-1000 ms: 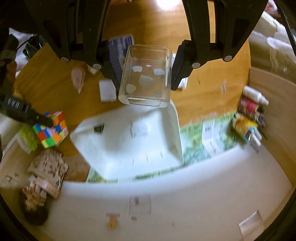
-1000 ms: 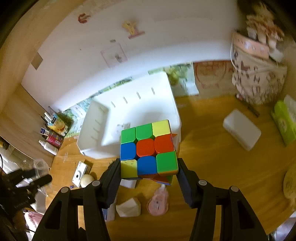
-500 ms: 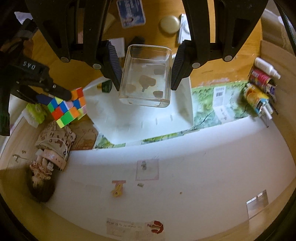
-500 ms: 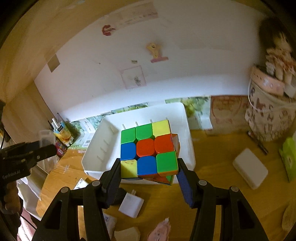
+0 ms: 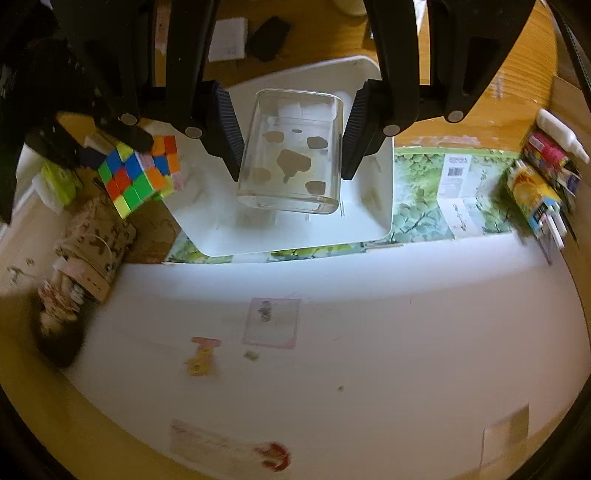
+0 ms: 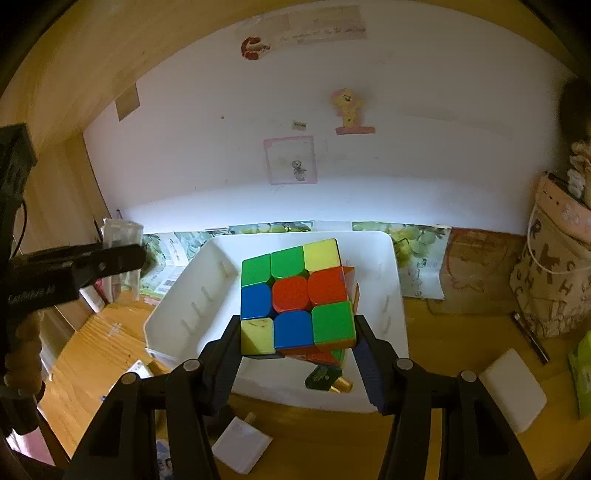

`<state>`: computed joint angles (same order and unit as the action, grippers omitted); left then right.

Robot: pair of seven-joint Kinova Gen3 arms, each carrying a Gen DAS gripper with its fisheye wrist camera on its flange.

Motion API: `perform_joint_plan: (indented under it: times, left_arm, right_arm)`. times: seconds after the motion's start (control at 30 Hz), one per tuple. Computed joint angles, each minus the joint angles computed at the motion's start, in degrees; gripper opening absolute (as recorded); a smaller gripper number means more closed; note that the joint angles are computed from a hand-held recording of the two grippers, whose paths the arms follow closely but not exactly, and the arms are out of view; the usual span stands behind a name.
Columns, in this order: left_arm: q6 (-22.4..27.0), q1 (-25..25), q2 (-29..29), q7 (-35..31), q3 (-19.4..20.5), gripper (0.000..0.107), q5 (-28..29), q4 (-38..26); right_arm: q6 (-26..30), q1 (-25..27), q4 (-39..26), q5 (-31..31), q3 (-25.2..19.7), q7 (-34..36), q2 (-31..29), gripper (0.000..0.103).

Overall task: Organize rigid objects
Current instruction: 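Carry the cube and the clear box over the white basket with both grippers, then open the right gripper to drop the cube while the left releases the clear box into the basket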

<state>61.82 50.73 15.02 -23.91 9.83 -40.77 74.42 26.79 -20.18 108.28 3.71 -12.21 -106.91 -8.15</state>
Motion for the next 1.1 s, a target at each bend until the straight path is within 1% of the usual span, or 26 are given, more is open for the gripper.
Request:
perform_joint_plan:
  times: [0.1,0.2,0.33,0.47,0.57,0.63,0.83,0.9,0.93,0.97,1.07,1.1]
  left_arm:
    - [-1.7,-0.7,0.7,2.2,-0.8,0.055,0.0,0.7]
    - [-2.6,-1.0,1.7,3.2,-1.4,0.055,-0.2,0.7]
    - [-2.4,-1.9,3.5,1.1,-1.8,0.055,1.8,-0.7]
    - [-2.3,-2.3,4.9,-0.4,-2.6,0.055,3.7,-1.9]
    - [-2.2,-2.3,5.8,-1.7,-3.0,0.055,5.1,-2.8]
    - [-1.7,-2.2,6.4,-2.9,-3.2,0.055,5.8,-3.8]
    - [0.3,-1.5,7.4,-5.0,-3.8,0.056,7.4,-6.2]
    - [1.5,-1.2,7.8,-5.8,-4.0,0.065,7.8,-7.2]
    - [1.9,-0.6,7.8,-5.6,-4.3,0.073,7.3,-7.4]
    - [1.8,-0.1,7.6,-5.1,-4.6,0.078,6.7,-7.2]
    - [1.4,0.5,6.5,-3.8,-4.7,0.079,6.0,-6.7]
    - [1.7,0.7,6.4,-3.5,-4.6,0.079,5.9,-6.9]
  right_arm:
    - [-2.6,0.3,1.1,2.0,-0.7,-0.8,1.0,0.058]
    - [-4.3,-0.5,1.6,1.2,0.2,0.9,2.3,0.058]
    - [-4.7,-0.9,1.5,1.9,0.4,1.6,4.3,0.058]
    - [-4.1,-1.5,0.7,0.0,1.5,4.2,6.5,0.058]
    - [-4.8,-1.6,1.0,0.0,1.8,3.9,6.8,0.058]
    - [-5.2,-1.7,1.2,-1.0,2.1,5.0,7.0,0.058]
    - [-4.7,-1.5,1.2,-0.6,2.2,4.5,6.6,0.058]
    - [-4.6,-1.4,1.2,-0.2,2.2,4.1,6.3,0.058]
    - [-4.6,-1.4,1.2,-0.3,2.2,4.1,6.1,0.058]
    - [-4.6,-1.4,1.2,-0.3,2.1,4.1,6.1,0.058]
    - [-4.7,-1.2,1.4,-0.2,2.0,3.9,5.3,0.059]
    - [-4.8,-1.1,1.6,0.0,1.9,3.6,4.9,0.062]
